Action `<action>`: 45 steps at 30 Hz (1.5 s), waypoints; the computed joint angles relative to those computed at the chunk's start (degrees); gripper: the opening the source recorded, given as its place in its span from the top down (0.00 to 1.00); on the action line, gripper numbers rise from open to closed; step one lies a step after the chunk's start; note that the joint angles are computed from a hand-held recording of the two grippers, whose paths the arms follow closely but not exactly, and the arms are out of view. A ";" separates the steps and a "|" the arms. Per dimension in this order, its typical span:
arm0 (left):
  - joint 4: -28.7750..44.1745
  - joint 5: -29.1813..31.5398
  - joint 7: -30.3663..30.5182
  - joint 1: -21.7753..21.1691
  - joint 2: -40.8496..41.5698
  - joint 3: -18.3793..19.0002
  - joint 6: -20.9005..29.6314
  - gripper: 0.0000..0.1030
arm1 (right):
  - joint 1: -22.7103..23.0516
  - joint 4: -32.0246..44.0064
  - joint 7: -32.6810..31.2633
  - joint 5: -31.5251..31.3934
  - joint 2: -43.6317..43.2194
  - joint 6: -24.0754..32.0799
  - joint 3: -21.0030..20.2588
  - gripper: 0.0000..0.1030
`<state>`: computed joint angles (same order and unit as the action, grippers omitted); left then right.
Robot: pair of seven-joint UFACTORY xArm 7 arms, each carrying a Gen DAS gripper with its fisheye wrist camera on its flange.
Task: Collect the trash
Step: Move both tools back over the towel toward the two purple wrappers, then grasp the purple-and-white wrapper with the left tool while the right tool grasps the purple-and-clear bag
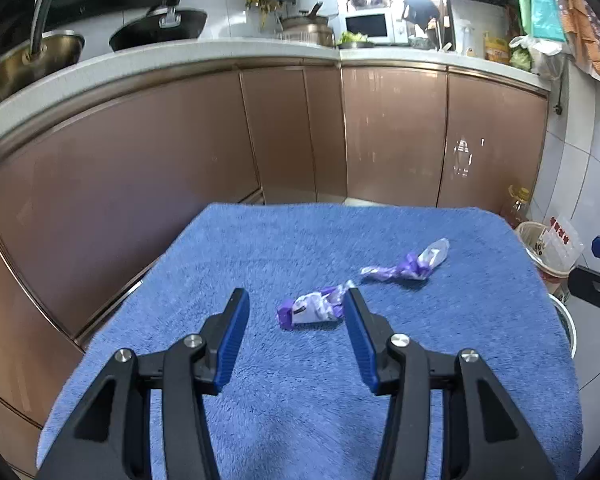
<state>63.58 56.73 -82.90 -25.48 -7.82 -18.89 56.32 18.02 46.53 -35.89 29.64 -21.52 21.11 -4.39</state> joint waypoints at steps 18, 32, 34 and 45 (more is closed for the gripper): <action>-4.05 -9.71 15.51 8.82 4.98 6.03 -25.93 0.54 | -5.24 25.06 1.74 10.85 30.05 7.54 8.17 0.19; -2.48 -20.35 27.97 6.32 9.81 10.95 -32.83 0.66 | -9.79 29.80 12.62 3.22 37.37 4.92 15.68 0.46; -3.25 -21.11 28.07 6.26 9.17 10.72 -32.98 0.71 | -10.56 28.73 10.62 5.20 36.38 4.81 16.65 0.68; -8.50 -17.82 21.53 6.57 1.96 6.81 -30.86 0.82 | -10.68 20.86 -3.14 17.90 26.69 7.66 14.59 0.72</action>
<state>55.08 38.91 -61.36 -18.91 -5.85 -12.08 25.46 7.35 67.38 -39.03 47.54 5.17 28.77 10.20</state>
